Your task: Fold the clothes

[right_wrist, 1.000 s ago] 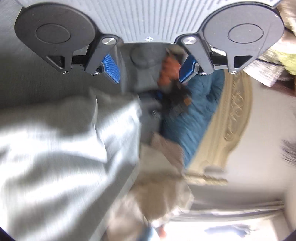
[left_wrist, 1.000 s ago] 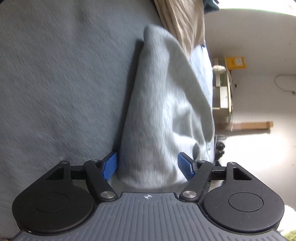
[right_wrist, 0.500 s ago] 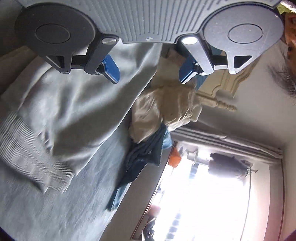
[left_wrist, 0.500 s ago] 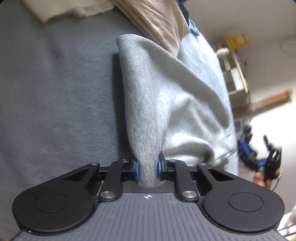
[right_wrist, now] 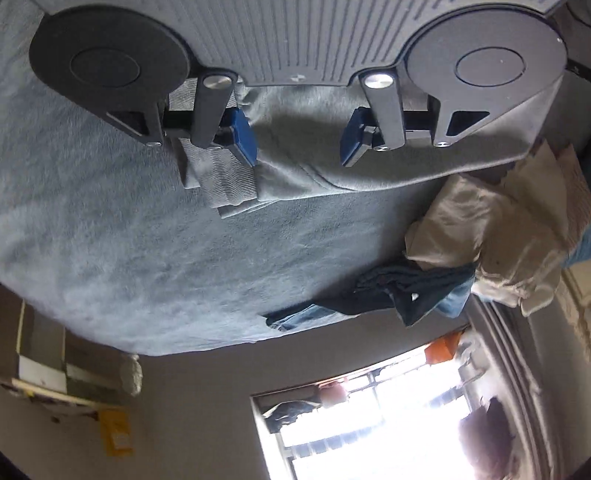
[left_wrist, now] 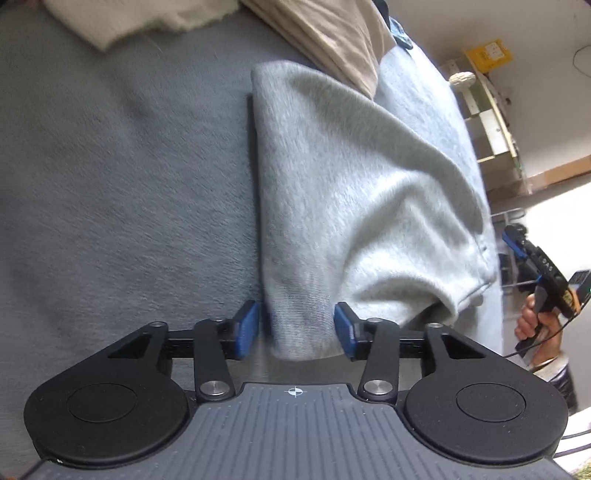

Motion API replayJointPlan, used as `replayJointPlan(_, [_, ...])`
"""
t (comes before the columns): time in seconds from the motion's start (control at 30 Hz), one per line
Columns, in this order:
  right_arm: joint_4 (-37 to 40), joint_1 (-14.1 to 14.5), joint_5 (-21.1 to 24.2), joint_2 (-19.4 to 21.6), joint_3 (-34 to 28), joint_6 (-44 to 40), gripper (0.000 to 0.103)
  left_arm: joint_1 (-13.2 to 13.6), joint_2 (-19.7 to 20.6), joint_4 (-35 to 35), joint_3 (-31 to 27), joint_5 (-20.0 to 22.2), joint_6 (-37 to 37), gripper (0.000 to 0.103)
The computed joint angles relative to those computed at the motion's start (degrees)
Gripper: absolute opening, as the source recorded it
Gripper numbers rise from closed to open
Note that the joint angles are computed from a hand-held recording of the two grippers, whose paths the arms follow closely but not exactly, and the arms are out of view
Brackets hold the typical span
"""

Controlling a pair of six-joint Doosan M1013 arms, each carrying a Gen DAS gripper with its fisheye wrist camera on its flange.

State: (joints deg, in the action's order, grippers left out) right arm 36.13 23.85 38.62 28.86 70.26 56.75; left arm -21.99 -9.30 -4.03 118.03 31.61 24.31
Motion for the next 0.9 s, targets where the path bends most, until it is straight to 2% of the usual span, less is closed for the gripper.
replayJointPlan(0.07, [-7.63,0.59,0.53,1.14,-0.78,1.46,0.049,-0.78,0.44,4.62,-1.35,2.43,-3.41,0.046])
replayJointPlan(0.1, [-11.98,1.05,-0.36,1.42,-0.43,1.87,0.040,-1.34,0.53,7.42,-1.95,3.90,-5.15,0.046])
replayJointPlan(0.13, [-16.50,1.54,-1.25,1.70,-0.06,2.50,0.035,-2.07,0.89,10.72,-2.97,5.99,-6.94,0.046])
replayJointPlan(0.17, [-21.21,2.03,-2.11,2.01,0.31,3.38,0.035,-3.11,0.80,14.38,-3.74,8.62,-8.53,0.046])
replayJointPlan(0.2, [-22.92,2.35,-2.79,1.86,0.78,3.10,0.035,-4.30,0.97,18.24,-4.57,10.74,-9.37,0.046])
replayJointPlan(0.3, [-18.58,2.94,-4.19,-0.16,2.31,-1.06,0.036,-7.51,1.54,27.58,-6.40,15.02,-9.79,0.046])
replayJointPlan(0.37, [-13.11,3.09,-4.05,-1.35,3.05,-5.82,0.036,-8.30,2.41,29.78,-7.23,13.77,-8.18,0.047])
replayJointPlan(0.4, [-6.21,2.76,-1.73,-1.73,3.07,-11.48,0.037,-8.27,2.71,29.71,-7.26,12.08,-6.88,0.048])
replayJointPlan(0.47, [6.26,2.17,5.50,-2.01,2.69,-21.23,0.038,-8.07,3.33,29.13,-7.26,8.44,-3.96,0.049])
replayJointPlan(0.53, [12.61,2.01,14.56,-1.47,1.49,-25.74,0.040,-7.75,4.35,27.90,-7.50,5.42,-0.43,0.050])
replayJointPlan(0.6, [16.23,2.23,22.70,-0.77,0.38,-28.32,0.048,-7.92,5.88,27.77,-8.32,4.49,1.91,0.050])
replayJointPlan(0.63, [16.72,2.62,25.26,-0.58,0.20,-29.17,0.049,-8.11,6.37,27.68,-8.63,3.94,3.20,0.050])
replayJointPlan(0.73, [13.93,4.18,28.69,-0.77,0.37,-30.44,0.049,-8.79,7.43,27.86,-9.13,2.27,6.73,0.051])
replayJointPlan(0.77, [12.17,4.63,28.53,-0.91,0.63,-30.72,0.046,-8.98,7.92,27.84,-9.40,1.74,8.09,0.053])
replayJointPlan(0.83, [7.68,5.52,27.31,-1.17,1.10,-30.31,0.031,-9.42,8.93,28.39,-10.00,1.76,10.02,0.053])
replayJointPlan(0.87, [5.82,5.98,26.00,-1.32,1.42,-29.38,0.014,-9.62,9.49,28.67,-10.37,2.01,10.93,0.053])
replayJointPlan(0.9, [5.19,6.23,24.96,-1.39,1.65,-27.89,0.009,-9.83,9.96,29.42,-10.67,2.20,11.33,0.053])
